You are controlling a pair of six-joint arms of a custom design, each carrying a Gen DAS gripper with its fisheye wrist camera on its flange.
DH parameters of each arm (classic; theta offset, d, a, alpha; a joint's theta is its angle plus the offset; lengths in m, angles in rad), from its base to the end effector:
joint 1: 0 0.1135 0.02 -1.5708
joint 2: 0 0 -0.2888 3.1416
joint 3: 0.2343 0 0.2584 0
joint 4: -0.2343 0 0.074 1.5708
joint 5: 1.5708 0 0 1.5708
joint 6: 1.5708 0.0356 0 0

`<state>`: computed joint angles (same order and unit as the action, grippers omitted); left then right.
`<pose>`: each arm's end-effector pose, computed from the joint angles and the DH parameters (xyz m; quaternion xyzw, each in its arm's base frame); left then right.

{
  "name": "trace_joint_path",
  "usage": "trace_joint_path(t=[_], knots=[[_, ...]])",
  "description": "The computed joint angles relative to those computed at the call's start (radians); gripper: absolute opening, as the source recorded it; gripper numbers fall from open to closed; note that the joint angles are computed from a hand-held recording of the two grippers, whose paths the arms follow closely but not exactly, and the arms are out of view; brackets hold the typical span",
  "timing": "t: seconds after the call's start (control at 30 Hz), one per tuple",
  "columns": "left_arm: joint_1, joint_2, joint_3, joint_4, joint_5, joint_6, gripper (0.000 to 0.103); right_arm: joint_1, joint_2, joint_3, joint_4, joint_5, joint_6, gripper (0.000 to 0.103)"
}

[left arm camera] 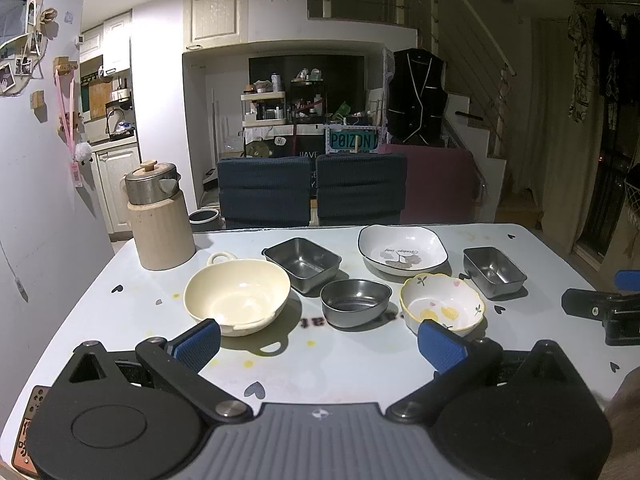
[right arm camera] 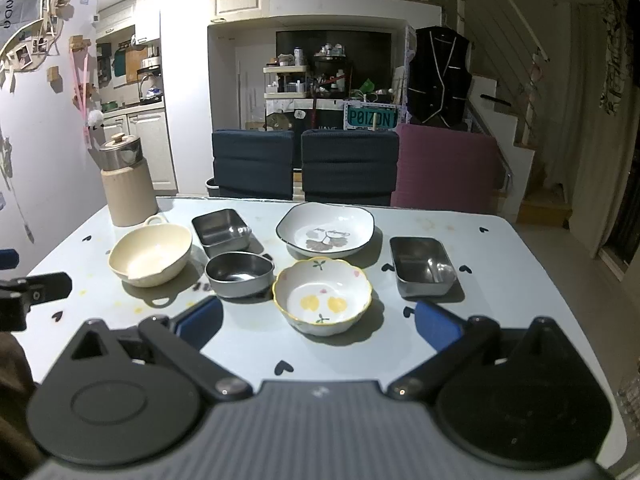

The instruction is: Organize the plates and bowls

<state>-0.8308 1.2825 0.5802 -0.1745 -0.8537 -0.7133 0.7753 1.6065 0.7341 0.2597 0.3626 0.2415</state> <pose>0.1754 -0.1523 0.1989 -0.0903 0.8628 0.0630 0.4934 0.2414 0.2189 0.1865 -0.1500 0.8639 0.0809 0.4739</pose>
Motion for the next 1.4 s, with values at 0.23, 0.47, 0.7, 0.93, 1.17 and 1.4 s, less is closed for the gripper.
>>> trace_joint_path(t=[0.23, 0.47, 0.7, 0.93, 1.17, 1.4], knots=[[-0.003, -0.007, 0.000, -0.004, -0.004, 0.004, 0.103, -0.001, 0.001, 0.002, 0.000, 0.001, -0.002, 0.103], [-0.002, -0.006, 0.010, -0.003, -0.025, 0.019, 0.103, 0.000, 0.004, 0.000, 0.009, 0.003, 0.001, 0.103], [0.042, 0.012, 0.027, 0.071, -0.023, 0.116, 0.103, -0.014, 0.015, -0.002, 0.057, 0.031, 0.013, 0.103], [0.095, 0.025, 0.029, 0.219, 0.043, 0.229, 0.103, -0.048, 0.055, 0.019, 0.129, 0.047, -0.020, 0.103], [0.128, 0.065, 0.043, 0.338, 0.072, 0.300, 0.103, -0.082, 0.082, 0.064, 0.159, 0.000, -0.037, 0.103], [0.189, 0.134, 0.104, 0.375, 0.126, 0.356, 0.103, -0.107, 0.104, 0.105, 0.168, -0.015, -0.033, 0.103]])
